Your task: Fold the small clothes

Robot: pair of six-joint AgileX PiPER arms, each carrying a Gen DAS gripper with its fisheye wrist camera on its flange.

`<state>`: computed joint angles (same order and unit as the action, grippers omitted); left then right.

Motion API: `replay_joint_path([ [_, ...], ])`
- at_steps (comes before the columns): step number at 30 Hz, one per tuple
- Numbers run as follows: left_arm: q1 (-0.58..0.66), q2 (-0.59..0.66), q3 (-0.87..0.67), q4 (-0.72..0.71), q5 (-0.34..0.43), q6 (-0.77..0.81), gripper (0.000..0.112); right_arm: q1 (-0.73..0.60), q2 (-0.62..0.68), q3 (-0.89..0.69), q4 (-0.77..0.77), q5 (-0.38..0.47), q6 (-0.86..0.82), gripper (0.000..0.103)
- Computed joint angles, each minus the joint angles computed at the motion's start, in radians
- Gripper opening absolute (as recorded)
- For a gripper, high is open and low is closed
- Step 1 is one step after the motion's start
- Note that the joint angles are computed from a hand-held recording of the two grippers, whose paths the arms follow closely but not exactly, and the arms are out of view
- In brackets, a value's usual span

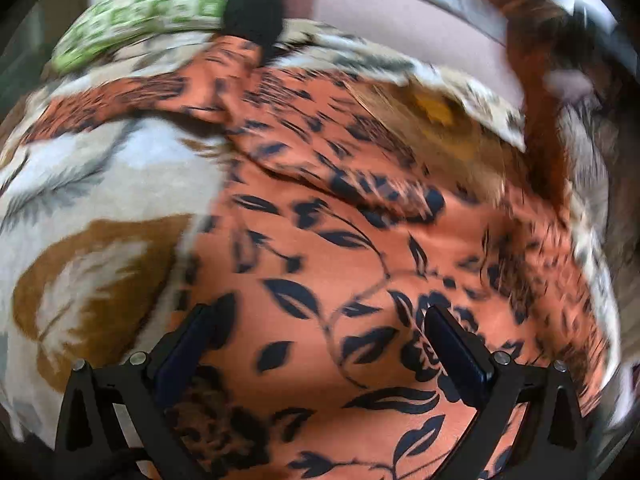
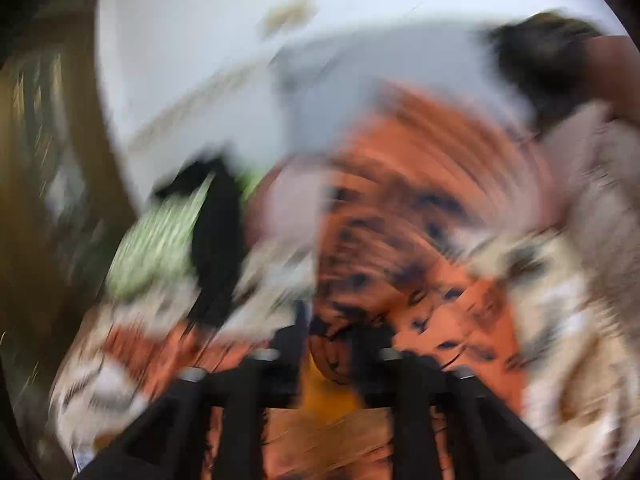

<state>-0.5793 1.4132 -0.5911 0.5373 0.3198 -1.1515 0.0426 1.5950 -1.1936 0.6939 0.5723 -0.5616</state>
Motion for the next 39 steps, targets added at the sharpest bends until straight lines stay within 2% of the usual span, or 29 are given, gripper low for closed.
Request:
replay_joint_path([
  [1,0.015,-0.027,0.008,0.004,0.009,-0.002,0.103,0.034,0.035,0.03,0.015,-0.003,-0.001,0.103],
  [3,0.049,-0.081,0.021,0.022,0.023,0.005,0.103,0.074,0.065,0.123,0.044,-0.025,0.025,0.103],
  [6,0.118,-0.1,0.011,-0.033,-0.025,0.093,0.103,-0.015,0.008,0.259,0.244,-0.033,-0.125,0.103],
  [8,0.162,-0.039,-0.049,-0.168,-0.066,0.254,0.103,-0.147,-0.047,0.332,0.328,0.025,-0.207,0.103],
  [9,0.176,-0.006,-0.089,-0.249,-0.076,0.348,0.103,-0.191,-0.023,0.312,0.329,0.034,-0.22,0.103],
  [11,0.194,0.068,-0.184,-0.373,-0.09,0.486,0.103,-0.309,-0.014,0.289,0.3,0.11,-0.223,0.103],
  [13,0.196,0.141,-0.275,-0.372,-0.079,0.497,0.103,-0.421,0.057,0.215,0.332,0.207,-0.245,0.103],
  [15,0.193,0.225,-0.388,-0.279,-0.038,0.423,0.103,-0.547,0.142,0.171,0.438,0.338,-0.262,0.103],
  [18,0.174,0.366,-0.567,-0.108,0.048,0.306,0.103,-0.682,0.279,0.164,0.603,0.486,-0.24,0.103],
  [21,0.168,0.525,-0.744,-0.081,0.182,0.338,0.103,-0.706,0.349,0.145,0.669,0.501,-0.213,0.101],
  [23,0.181,0.602,-0.814,-0.143,0.243,0.406,0.103,-0.699,0.379,0.129,0.712,0.477,-0.193,0.089],
  [24,0.19,0.631,-0.831,-0.181,0.261,0.437,0.103,-0.696,0.392,0.113,0.723,0.445,-0.163,0.07],
  [25,0.195,0.638,-0.823,-0.19,0.255,0.44,0.103,-0.692,0.4,0.1,0.729,0.417,-0.149,0.039],
  [26,0.196,0.627,-0.787,-0.169,0.217,0.42,0.103,-0.685,0.399,0.09,0.72,0.375,-0.134,0.026],
  [27,0.191,0.616,-0.766,-0.15,0.199,0.409,0.103,-0.683,0.383,0.089,0.688,0.298,-0.103,0.022],
  [28,0.186,0.607,-0.76,-0.145,0.2,0.413,0.103,-0.691,0.376,0.1,0.684,0.262,-0.092,0.021],
  [30,0.173,0.572,-0.734,-0.102,0.169,0.378,0.103,-0.711,0.362,0.116,0.646,0.233,-0.073,0.019],
  [32,0.158,0.568,-0.75,-0.041,0.159,0.321,0.103,-0.717,0.359,0.126,0.633,0.29,-0.091,0.026],
  [33,0.152,0.589,-0.781,-0.045,0.178,0.34,0.103,-0.708,0.364,0.101,0.578,0.328,-0.068,0.036],
  [34,0.147,0.615,-0.811,-0.053,0.204,0.371,0.103,-0.697,0.355,0.08,0.53,0.366,-0.068,0.058],
  [35,0.143,0.653,-0.848,-0.066,0.241,0.409,0.103,-0.694,0.327,0.072,0.494,0.385,-0.07,0.068],
  [36,0.152,0.687,-0.861,-0.093,0.244,0.451,0.103,-0.696,0.3,0.073,0.478,0.386,-0.072,0.073],
  [38,0.172,0.668,-0.799,-0.096,0.161,0.418,0.103,-0.698,0.239,0.063,0.457,0.36,-0.086,0.073],
  [39,0.168,0.671,-0.797,-0.072,0.156,0.399,0.103,-0.696,0.222,0.04,0.441,0.338,-0.084,0.073],
])
